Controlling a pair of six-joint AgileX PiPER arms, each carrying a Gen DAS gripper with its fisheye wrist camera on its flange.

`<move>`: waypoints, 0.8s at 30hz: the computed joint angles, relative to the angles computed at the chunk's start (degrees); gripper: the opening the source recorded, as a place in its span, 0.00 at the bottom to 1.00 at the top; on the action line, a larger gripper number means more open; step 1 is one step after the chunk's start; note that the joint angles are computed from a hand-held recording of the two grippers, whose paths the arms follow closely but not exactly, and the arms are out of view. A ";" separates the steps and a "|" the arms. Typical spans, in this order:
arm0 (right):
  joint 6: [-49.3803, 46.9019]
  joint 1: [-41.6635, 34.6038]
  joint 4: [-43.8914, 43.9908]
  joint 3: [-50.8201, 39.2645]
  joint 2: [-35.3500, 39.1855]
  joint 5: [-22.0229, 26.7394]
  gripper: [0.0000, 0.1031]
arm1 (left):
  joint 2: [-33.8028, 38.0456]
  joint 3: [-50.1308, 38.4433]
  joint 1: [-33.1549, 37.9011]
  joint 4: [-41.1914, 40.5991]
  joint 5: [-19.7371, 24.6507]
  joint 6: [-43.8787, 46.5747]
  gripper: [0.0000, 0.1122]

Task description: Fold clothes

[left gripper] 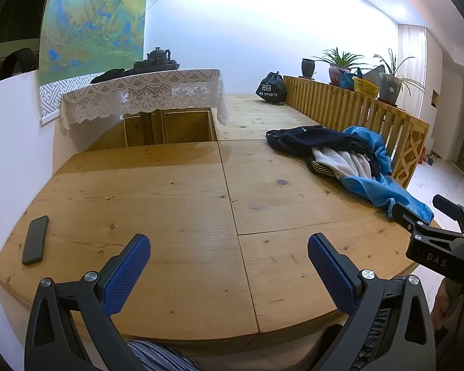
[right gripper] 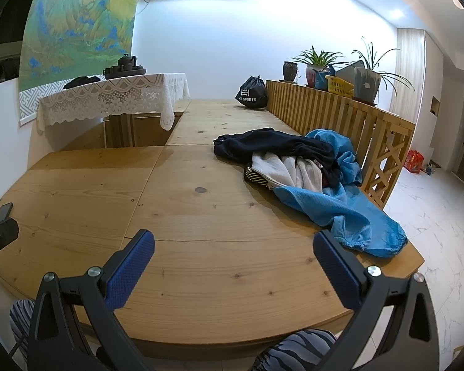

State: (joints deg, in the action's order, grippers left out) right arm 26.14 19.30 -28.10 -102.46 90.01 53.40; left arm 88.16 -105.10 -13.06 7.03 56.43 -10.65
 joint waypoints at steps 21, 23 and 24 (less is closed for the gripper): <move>-0.94 -0.13 0.51 -1.31 0.34 0.91 1.00 | -0.24 0.74 0.58 -0.43 -0.49 -0.21 0.91; -1.02 -0.17 0.59 -1.31 0.35 0.90 1.00 | -0.21 0.72 0.64 -0.50 -0.51 -0.15 0.91; -1.07 -0.21 0.62 -1.29 0.36 0.85 1.00 | -0.18 0.69 0.68 -0.58 -0.50 -0.09 0.91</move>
State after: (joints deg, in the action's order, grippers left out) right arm 25.07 19.10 -27.48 -103.75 90.37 54.26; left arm 87.98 -104.41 -12.38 6.45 55.93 -10.74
